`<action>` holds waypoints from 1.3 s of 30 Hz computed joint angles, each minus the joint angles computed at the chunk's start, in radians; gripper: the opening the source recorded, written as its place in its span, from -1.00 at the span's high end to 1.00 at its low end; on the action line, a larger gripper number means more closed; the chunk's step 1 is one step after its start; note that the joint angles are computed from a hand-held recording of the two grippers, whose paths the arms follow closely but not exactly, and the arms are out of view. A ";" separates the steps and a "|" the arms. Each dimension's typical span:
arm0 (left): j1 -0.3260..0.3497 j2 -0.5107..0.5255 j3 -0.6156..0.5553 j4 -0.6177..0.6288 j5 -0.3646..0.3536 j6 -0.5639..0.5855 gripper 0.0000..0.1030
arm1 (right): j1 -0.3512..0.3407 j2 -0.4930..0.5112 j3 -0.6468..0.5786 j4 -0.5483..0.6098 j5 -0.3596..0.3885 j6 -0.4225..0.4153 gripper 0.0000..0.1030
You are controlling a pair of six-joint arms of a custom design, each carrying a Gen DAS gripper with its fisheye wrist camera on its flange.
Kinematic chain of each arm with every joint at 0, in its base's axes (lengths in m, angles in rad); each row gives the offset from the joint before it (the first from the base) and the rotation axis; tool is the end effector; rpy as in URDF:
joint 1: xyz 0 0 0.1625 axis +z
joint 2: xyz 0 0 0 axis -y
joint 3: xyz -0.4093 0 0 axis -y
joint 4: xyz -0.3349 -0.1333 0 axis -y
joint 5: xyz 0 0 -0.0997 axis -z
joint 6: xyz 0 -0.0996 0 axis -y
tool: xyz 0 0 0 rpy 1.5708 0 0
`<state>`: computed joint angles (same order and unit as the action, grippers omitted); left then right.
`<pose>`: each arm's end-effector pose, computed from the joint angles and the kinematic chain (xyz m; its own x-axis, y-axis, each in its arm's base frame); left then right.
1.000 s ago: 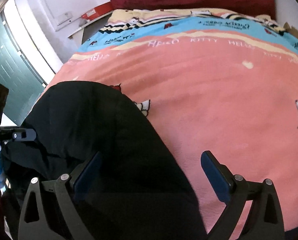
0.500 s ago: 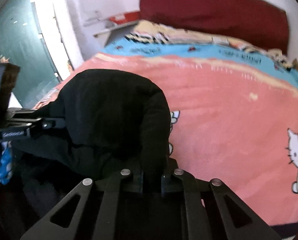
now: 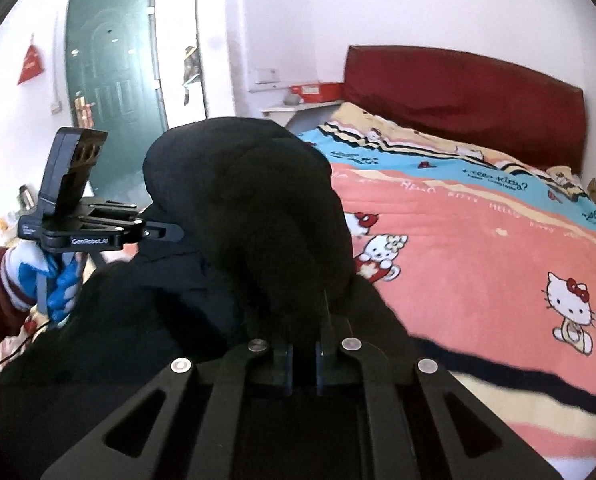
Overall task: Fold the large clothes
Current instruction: 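Lay the hem onto the hood with both grippers and release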
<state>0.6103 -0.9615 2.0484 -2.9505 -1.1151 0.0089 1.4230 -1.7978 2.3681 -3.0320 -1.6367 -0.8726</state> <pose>-0.3175 -0.4382 0.1448 -0.6117 0.6679 -0.4239 0.7901 0.5428 -0.2849 0.0768 -0.3448 0.3955 -0.7005 -0.3493 0.6223 -0.6907 0.5511 -0.4682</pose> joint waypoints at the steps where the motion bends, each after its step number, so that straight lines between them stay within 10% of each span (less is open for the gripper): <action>1: -0.010 -0.013 0.031 -0.017 0.005 -0.001 0.83 | -0.003 -0.026 0.027 0.001 -0.001 -0.004 0.85; 9: -0.062 -0.086 0.279 -0.145 -0.020 -0.031 0.84 | -0.094 -0.228 0.235 0.089 0.011 -0.107 0.84; 16: -0.022 -0.022 0.274 -0.165 -0.045 -0.069 0.85 | -0.244 -0.133 0.267 0.025 0.076 -0.101 0.83; 27: -0.075 -0.114 0.232 0.067 -0.016 -0.213 0.62 | -0.045 -0.125 0.246 0.021 -0.181 0.027 0.57; 39: -0.136 -0.105 0.260 0.133 0.086 -0.372 0.52 | 0.010 0.000 0.281 -0.150 -0.313 0.076 0.31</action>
<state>0.4747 -1.0660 2.3082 -2.8171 -1.0288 -0.3633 1.4330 -1.7982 2.6487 -3.1818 -1.9495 -0.7969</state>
